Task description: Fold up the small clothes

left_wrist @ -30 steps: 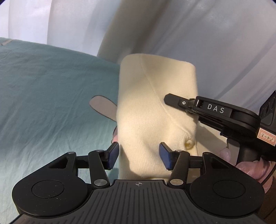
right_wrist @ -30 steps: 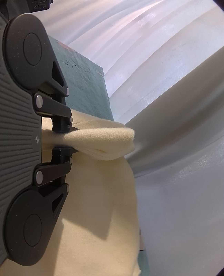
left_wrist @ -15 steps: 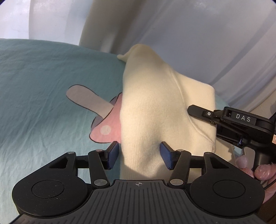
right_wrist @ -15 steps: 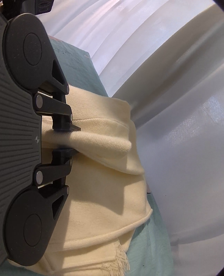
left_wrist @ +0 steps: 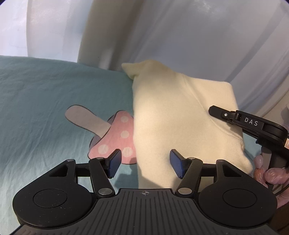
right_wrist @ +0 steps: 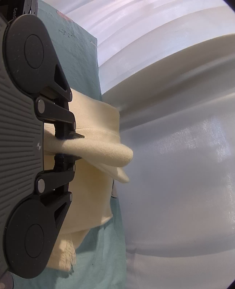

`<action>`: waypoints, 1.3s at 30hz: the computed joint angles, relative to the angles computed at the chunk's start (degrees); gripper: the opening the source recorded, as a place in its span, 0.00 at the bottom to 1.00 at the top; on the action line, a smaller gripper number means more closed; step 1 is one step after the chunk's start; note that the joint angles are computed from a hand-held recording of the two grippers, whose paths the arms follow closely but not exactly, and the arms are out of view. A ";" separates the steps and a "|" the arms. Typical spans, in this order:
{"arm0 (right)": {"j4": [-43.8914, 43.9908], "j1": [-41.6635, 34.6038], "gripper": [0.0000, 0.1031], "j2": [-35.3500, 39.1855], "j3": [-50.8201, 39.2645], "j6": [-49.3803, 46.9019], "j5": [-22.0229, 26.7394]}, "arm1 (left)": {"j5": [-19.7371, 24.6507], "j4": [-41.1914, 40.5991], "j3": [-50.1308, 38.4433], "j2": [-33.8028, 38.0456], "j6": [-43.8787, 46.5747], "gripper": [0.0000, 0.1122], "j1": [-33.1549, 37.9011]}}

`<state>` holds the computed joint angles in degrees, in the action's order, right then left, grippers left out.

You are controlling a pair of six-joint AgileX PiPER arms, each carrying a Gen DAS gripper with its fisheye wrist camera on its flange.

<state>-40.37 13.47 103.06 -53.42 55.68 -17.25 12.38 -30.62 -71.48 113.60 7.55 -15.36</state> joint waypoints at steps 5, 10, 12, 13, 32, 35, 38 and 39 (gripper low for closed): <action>-1.85 -4.03 0.12 -0.80 2.24 0.21 1.48 | 2.60 -6.99 -1.83 1.68 7.69 0.61 0.05; 4.85 -6.50 0.12 -0.62 4.81 -5.78 1.29 | 4.48 -7.54 -3.92 3.45 8.94 0.63 -0.41; -0.38 -7.77 0.13 0.26 5.09 -1.13 0.01 | 4.92 -3.32 -4.88 3.92 4.62 0.63 -0.93; -1.83 -8.24 0.14 0.26 5.31 0.18 -0.70 | 4.92 -2.10 -5.10 4.24 3.48 0.63 -1.05; -28.51 -22.07 0.43 -11.16 22.68 30.07 -19.72 | 7.96 4.85 -6.32 3.35 -4.04 0.64 -1.78; -27.23 -20.79 0.40 -10.44 22.84 29.68 -19.35 | 8.17 3.81 -5.31 2.52 -2.44 0.64 -1.69; -24.81 -19.97 0.31 -10.25 23.17 27.67 -19.73 | 8.49 1.03 -4.42 2.03 0.22 0.64 -1.17; -25.08 -20.29 0.31 -9.53 22.96 28.16 -20.71 | 8.75 0.29 -4.32 2.02 0.70 0.64 -0.98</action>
